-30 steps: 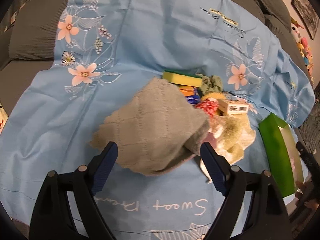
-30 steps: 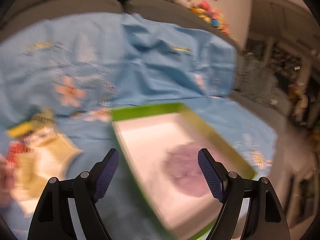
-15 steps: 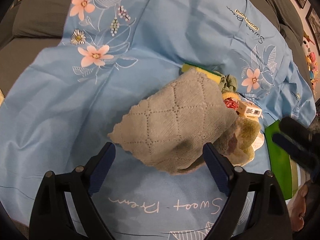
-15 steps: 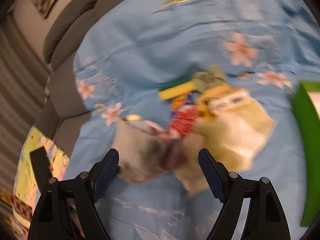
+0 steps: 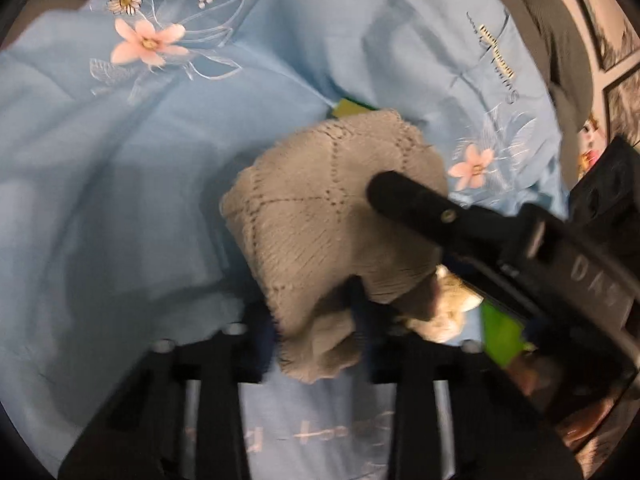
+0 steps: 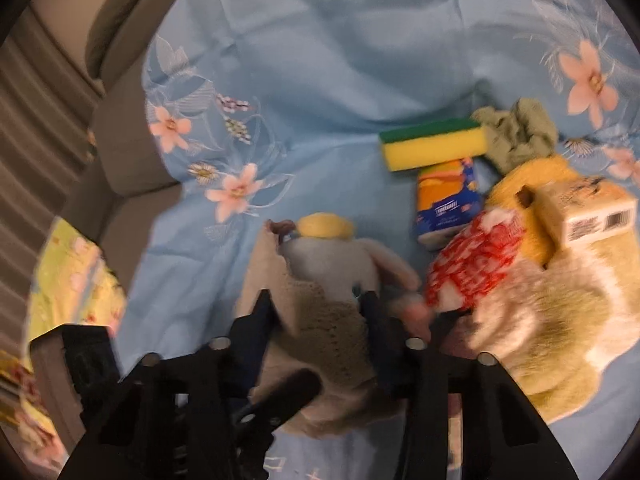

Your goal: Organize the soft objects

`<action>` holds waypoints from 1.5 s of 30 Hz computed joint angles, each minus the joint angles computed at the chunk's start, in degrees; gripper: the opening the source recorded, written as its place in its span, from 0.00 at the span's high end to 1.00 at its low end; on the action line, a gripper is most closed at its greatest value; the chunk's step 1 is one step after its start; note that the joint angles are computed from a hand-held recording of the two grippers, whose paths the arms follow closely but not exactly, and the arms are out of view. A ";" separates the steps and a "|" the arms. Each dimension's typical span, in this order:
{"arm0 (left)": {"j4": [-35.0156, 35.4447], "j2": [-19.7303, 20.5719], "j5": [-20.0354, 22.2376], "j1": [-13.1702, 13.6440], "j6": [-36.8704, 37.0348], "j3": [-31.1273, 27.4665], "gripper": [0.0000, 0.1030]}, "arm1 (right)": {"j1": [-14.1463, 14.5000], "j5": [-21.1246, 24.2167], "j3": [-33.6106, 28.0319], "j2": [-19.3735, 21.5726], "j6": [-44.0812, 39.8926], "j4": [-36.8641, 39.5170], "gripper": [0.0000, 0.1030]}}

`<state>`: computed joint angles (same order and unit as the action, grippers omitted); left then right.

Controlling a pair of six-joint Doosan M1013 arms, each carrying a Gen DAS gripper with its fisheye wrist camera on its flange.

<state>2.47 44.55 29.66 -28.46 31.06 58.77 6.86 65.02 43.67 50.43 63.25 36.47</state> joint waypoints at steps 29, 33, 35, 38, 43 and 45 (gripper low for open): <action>10.90 -6.90 -11.34 -3.59 2.35 5.56 0.94 | -4.84 -1.99 15.26 -10.67 -8.25 16.46 0.60; 11.08 -7.16 -12.47 -4.14 3.32 5.42 0.94 | -5.59 -3.17 18.23 -12.79 -11.82 20.07 0.70; 11.60 -7.05 -12.44 -4.49 3.57 4.82 0.94 | -5.93 -3.41 19.04 -13.46 -12.17 21.10 0.73; 12.44 -6.74 -12.35 -4.97 4.28 3.84 0.94 | -6.45 -4.47 20.37 -14.56 -13.62 22.44 0.73; 10.47 -4.63 -9.12 -5.83 9.17 -1.21 0.94 | -7.70 -5.84 21.82 -15.59 -15.87 25.18 0.73; 10.26 -3.71 -7.86 -6.11 10.74 -3.23 0.94 | -8.22 -6.84 22.07 -15.87 -16.47 26.01 0.73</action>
<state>12.73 40.84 21.80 -34.58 41.79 55.54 -1.36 58.18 65.75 34.56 46.78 62.48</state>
